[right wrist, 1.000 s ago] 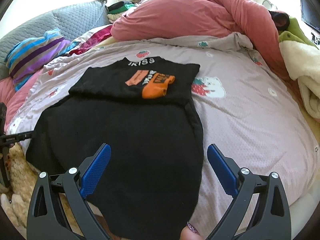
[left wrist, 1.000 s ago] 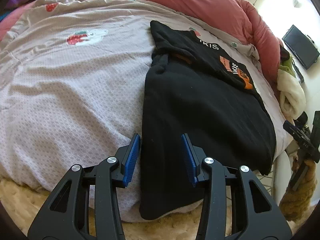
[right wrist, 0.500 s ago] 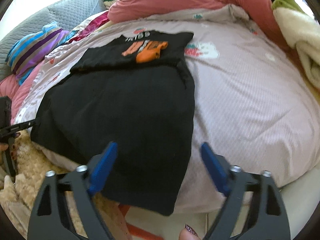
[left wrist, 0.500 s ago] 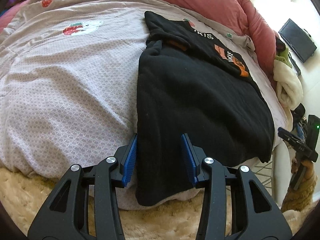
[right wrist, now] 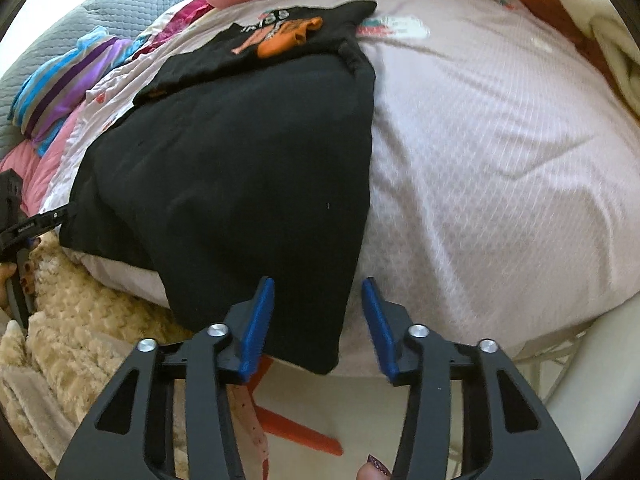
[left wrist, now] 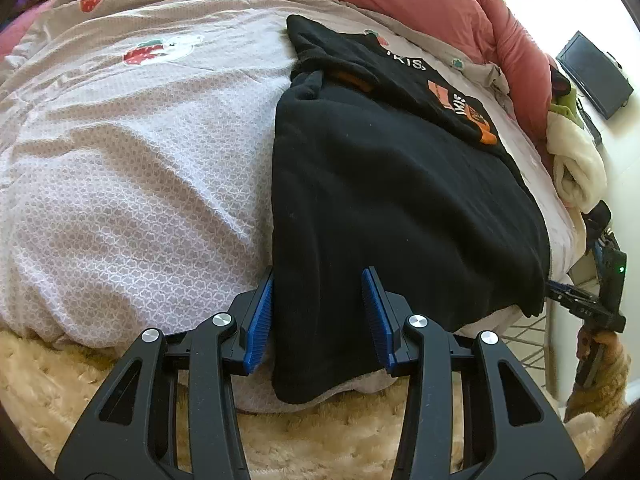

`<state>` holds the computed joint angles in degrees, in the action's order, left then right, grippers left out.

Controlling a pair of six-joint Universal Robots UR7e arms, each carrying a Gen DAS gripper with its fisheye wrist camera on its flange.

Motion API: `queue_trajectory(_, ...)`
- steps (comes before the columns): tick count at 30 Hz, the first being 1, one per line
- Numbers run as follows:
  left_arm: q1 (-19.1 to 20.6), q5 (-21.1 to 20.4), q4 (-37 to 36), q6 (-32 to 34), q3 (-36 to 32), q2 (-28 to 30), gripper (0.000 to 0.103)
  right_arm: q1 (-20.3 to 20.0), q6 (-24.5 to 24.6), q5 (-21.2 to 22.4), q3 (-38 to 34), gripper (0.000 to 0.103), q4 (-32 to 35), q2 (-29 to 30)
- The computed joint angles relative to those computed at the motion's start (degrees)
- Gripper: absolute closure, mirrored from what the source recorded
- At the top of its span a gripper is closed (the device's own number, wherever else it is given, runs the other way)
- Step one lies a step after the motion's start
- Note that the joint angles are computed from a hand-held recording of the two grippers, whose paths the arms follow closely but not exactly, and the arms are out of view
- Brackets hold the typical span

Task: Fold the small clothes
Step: 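Grasp the sweatshirt hem with the left tool while the right tool grasps it too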

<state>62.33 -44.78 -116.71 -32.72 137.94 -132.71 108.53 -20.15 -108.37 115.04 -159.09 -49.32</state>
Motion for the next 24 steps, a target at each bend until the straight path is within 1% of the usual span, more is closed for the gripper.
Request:
queue_trajectory(3,0.1,-0.6,-0.1,0.0,0.3,-0.6,0.067,-1.3,1.2,3.2,0.2,0.071,2.0,-0.4)
queue_trajectory(5,0.5,-1.4,-0.4,0.2,0.4,-0.9,0.067,-2.0,1.6,5.0,0.1,0.079,3.0,-0.7)
queue_trajectory(6,1.0,-2.1,-1.2,0.6,0.4,-0.8,0.066,-2.1,1.4,5.4,0.0,0.091,3.3,-0.8)
queue_trajectory(7,1.8,-3.0,-2.1,0.9,0.3,-0.6,0.066,-2.1,0.9,6.0,0.2,0.096,3.3,-1.2)
queue_trajectory(9,2.2,-3.7,-2.4,0.8,0.1,-0.7,0.067,-2.0,0.3,7.5,0.0,0.096,3.6,-1.7)
queue_trajectory(10,1.9,-3.1,-1.8,0.1,0.1,-0.7,0.075,-2.1,0.2,8.6,-0.1,0.096,3.7,-2.0)
queue_trajectory(12,0.8,-1.3,0.4,-1.4,-0.1,-0.9,0.086,-2.3,0.2,10.9,-0.3,0.096,3.8,-2.2)
queue_trajectory(13,1.0,-1.9,-0.1,-1.2,0.0,-1.0,0.086,-2.2,-0.2,10.9,-0.4,0.096,3.4,-1.9)
queue_trajectory(15,1.1,-2.2,-0.3,-1.2,0.0,-1.0,0.086,-1.8,-0.1,9.6,-0.8,0.096,3.2,-1.1)
queue_trajectory(17,1.6,-3.2,-0.8,-0.9,0.0,-1.2,0.086,-2.0,0.5,9.2,-1.2,0.093,3.5,-0.4)
queue_trajectory(19,2.5,-4.9,-1.9,-0.3,0.0,-1.1,0.086,-1.9,0.8,8.1,-1.4,0.086,3.3,0.2)
queue_trajectory(22,3.3,-5.7,-3.2,-0.1,0.2,-0.7,0.086,-2.0,1.0,8.3,-1.8,0.085,3.1,0.9)
queue_trajectory(23,3.2,-5.5,-3.4,-0.5,0.3,-0.7,0.087,-1.8,0.9,8.4,-1.9,0.085,3.0,1.0)
queue_trajectory(24,3.3,-5.8,-3.8,-0.6,0.3,-0.7,0.096,-1.6,0.4,8.4,-1.9,0.089,2.8,1.0)
